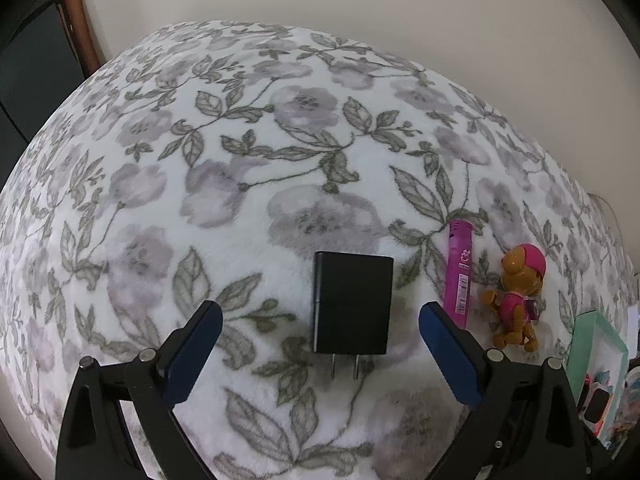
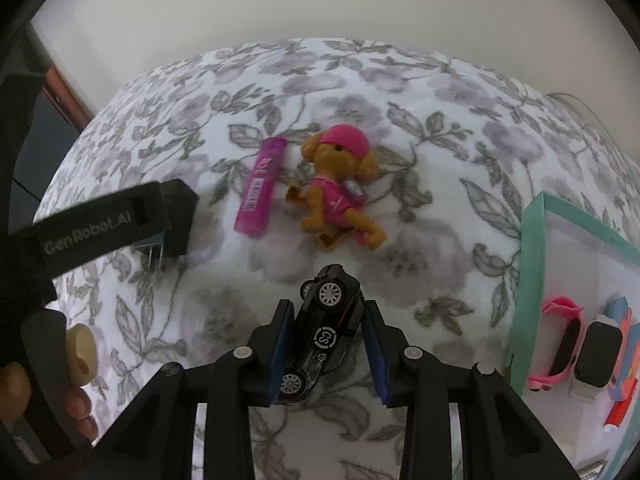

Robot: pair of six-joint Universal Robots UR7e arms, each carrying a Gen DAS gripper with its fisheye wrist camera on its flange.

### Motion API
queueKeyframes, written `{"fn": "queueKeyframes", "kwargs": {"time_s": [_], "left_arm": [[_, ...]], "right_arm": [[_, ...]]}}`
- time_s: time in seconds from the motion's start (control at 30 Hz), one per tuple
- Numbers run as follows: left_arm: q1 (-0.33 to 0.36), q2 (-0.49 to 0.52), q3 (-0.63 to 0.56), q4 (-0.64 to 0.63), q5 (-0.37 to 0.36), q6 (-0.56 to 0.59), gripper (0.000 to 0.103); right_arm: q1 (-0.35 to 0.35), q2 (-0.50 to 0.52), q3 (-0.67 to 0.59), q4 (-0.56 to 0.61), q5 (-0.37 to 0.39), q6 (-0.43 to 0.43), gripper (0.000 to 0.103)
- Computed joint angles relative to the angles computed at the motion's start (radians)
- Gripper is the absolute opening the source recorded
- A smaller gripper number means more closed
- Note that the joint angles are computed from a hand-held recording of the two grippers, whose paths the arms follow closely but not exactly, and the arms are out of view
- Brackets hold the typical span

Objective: Organize rigid objects
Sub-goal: 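Grasp the black charger with the left tool while the right tool grasps the black toy car, then carry the black charger and black toy car into the tray and open both tools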

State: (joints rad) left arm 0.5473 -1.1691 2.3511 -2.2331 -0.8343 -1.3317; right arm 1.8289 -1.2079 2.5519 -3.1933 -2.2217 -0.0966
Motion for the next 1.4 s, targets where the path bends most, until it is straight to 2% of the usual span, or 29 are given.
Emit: {"fn": "queueKeyframes", "kwargs": {"time_s": [0.07, 0.2, 0.27, 0.47, 0.73, 0.93, 1.07, 1.23, 1.4], "left_arm": [[-0.002, 0.014, -0.005, 0.002, 0.004, 0.004, 0.084], [-0.004, 0.033, -0.013, 0.009, 0.011, 0.01, 0.072], [-0.007, 0.035, -0.007, -0.015, 0.011, 0.027, 0.043], [-0.009, 0.019, 0.001, -0.016, 0.002, 0.009, 0.042], [-0.033, -0.028, -0.01, 0.055, -0.007, -0.03, 0.042], [-0.116, -0.082, -0.049, 0.169, 0.048, -0.074, 0.042], [-0.196, -0.104, -0.096, 0.237, 0.11, -0.088, 0.042], [-0.265, -0.101, -0.13, 0.183, 0.135, -0.033, 0.042], [-0.302, -0.046, -0.158, 0.101, 0.112, 0.022, 0.042]], "right_arm": [[-0.002, -0.002, -0.001, -0.003, -0.008, -0.005, 0.037], [-0.01, -0.013, 0.0, 0.0, 0.0, 0.001, 0.037], [-0.012, -0.012, 0.001, 0.0, 0.001, 0.001, 0.037], [-0.015, -0.022, 0.002, 0.01, 0.005, 0.005, 0.037], [-0.002, -0.074, -0.005, 0.064, 0.016, 0.015, 0.037], [0.032, -0.169, -0.014, 0.124, 0.035, 0.02, 0.037], [0.06, -0.284, -0.023, 0.163, 0.046, 0.019, 0.037], [0.11, -0.397, -0.044, 0.207, -0.024, -0.008, 0.037], [0.137, -0.5, -0.058, 0.245, -0.15, -0.046, 0.037]]}}
